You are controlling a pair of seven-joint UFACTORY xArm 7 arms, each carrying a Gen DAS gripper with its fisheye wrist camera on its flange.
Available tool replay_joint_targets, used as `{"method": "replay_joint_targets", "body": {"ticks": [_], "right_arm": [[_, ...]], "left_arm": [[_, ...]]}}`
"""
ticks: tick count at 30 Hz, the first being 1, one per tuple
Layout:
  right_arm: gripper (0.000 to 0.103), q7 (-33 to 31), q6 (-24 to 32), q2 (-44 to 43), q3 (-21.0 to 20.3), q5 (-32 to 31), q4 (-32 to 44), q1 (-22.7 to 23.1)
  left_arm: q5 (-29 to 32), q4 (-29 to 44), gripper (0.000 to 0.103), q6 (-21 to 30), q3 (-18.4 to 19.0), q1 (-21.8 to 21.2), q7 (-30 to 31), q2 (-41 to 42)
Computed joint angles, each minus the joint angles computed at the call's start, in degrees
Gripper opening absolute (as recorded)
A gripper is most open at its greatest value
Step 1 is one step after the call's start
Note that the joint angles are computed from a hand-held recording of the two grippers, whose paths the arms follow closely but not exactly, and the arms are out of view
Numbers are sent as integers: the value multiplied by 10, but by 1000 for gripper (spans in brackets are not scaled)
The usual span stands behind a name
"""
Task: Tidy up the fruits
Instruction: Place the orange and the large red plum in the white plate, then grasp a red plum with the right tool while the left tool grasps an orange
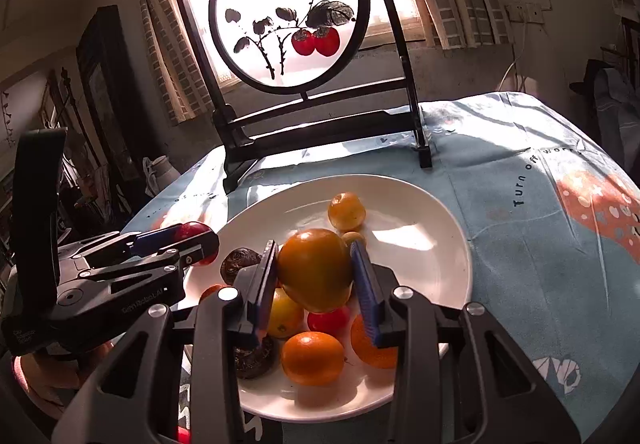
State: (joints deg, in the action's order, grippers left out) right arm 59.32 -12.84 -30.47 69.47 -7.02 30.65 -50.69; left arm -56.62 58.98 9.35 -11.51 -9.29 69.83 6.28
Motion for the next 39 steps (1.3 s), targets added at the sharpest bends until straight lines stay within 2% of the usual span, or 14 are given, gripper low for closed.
{"method": "replay_joint_targets", "body": {"ticks": [8, 9, 10, 13, 15, 18, 22, 23, 24, 26, 29, 31, 36, 39], "right_arm": [[37, -11, 17, 27, 31, -20, 19, -38], [41, -11, 22, 28, 30, -21, 21, -37], [42, -8, 22, 25, 29, -21, 20, -35], [44, -4, 27, 9, 9, -19, 17, -10], [44, 2, 27, -1, -13, -17, 10, 17], [44, 10, 29, -12, -50, -10, -2, 69], [44, 15, 47, -22, -80, -12, -9, 132], [44, 18, 54, -23, -82, -14, -9, 145], [51, 20, 60, -22, -87, -17, -9, 159], [56, 29, 71, -22, -89, -24, -9, 181], [56, 37, 92, -13, -87, -41, -1, 206], [56, 45, 112, -3, -78, -56, 7, 217], [56, 33, 157, 93, -64, -112, 45, 235], [56, 29, 197, 130, -23, -159, 75, 208]], "left_arm": [[106, 18, 41, -7, -7, 8, -98, 34], [105, 14, 52, -14, -12, 12, -98, 31], [80, 10, 67, -27, -25, 23, -77, 25], [-20, -5, 75, -43, -48, 44, 21, -5], [-80, -16, 82, -46, -41, 41, 80, -29], [-231, -31, 93, -52, -21, 32, 228, -71], [-297, -76, 100, -29, 27, 19, 301, -129], [-297, -89, 100, -21, 39, 17, 303, -141], [-292, -103, 101, -13, 52, 15, 299, -153], [-292, -129, 101, 6, 79, 11, 297, -172], [-307, -152, 101, 30, 112, 12, 305, -179], [-328, -157, 101, 18, 118, 18, 312, -165], [-276, -148, 101, -38, 113, 27, 237, -133], [-238, -148, 101, -13, 125, 36, 182, -138]]}}
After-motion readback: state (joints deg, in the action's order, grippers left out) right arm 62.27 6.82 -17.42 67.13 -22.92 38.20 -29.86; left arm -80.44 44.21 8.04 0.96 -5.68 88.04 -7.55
